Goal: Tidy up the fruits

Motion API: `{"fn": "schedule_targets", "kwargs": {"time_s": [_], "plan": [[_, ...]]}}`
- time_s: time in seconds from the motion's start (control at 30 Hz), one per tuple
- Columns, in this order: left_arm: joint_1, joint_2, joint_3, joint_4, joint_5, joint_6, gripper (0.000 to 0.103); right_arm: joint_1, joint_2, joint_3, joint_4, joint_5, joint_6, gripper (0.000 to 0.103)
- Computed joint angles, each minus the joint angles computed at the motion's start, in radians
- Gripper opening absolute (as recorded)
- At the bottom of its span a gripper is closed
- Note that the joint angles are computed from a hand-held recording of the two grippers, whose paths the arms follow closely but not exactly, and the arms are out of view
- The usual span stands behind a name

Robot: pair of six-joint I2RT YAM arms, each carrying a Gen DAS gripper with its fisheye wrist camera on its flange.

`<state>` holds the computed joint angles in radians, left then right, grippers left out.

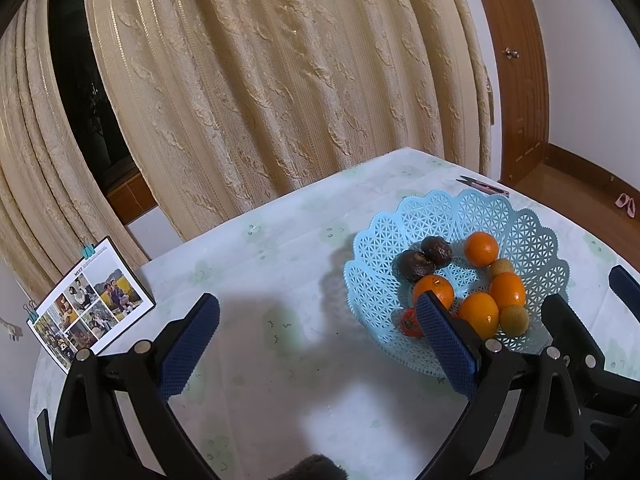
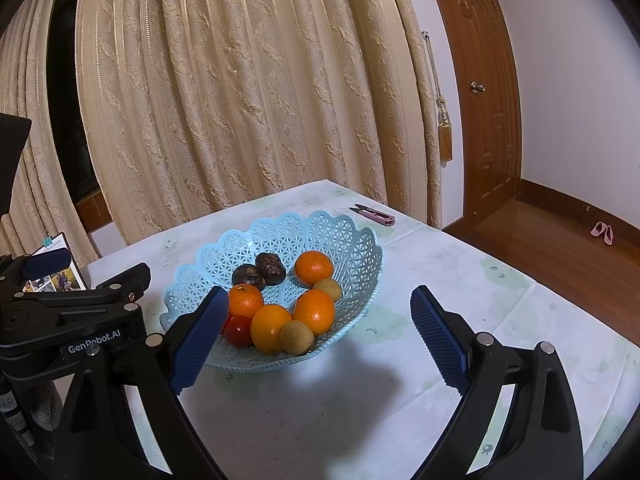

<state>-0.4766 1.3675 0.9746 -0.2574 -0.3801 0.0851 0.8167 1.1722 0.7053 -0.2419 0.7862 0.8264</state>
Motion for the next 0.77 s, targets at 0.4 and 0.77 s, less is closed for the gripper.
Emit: {"fn": "schedule_targets", "kwargs": {"time_s": [0.4,0.77], "plan": [[0.014,-0.005,-0.004,-0.009,0.027,-0.001,0.098,0.001,0.001,-0.002,-0.005,0.003,0.005,0.094],[0.111,-0.064,-0.044,-0.100,0.086,-0.005,0.098,0.007,0.008,-0.003,-0.007,-0.009,0.011,0.094]]}}
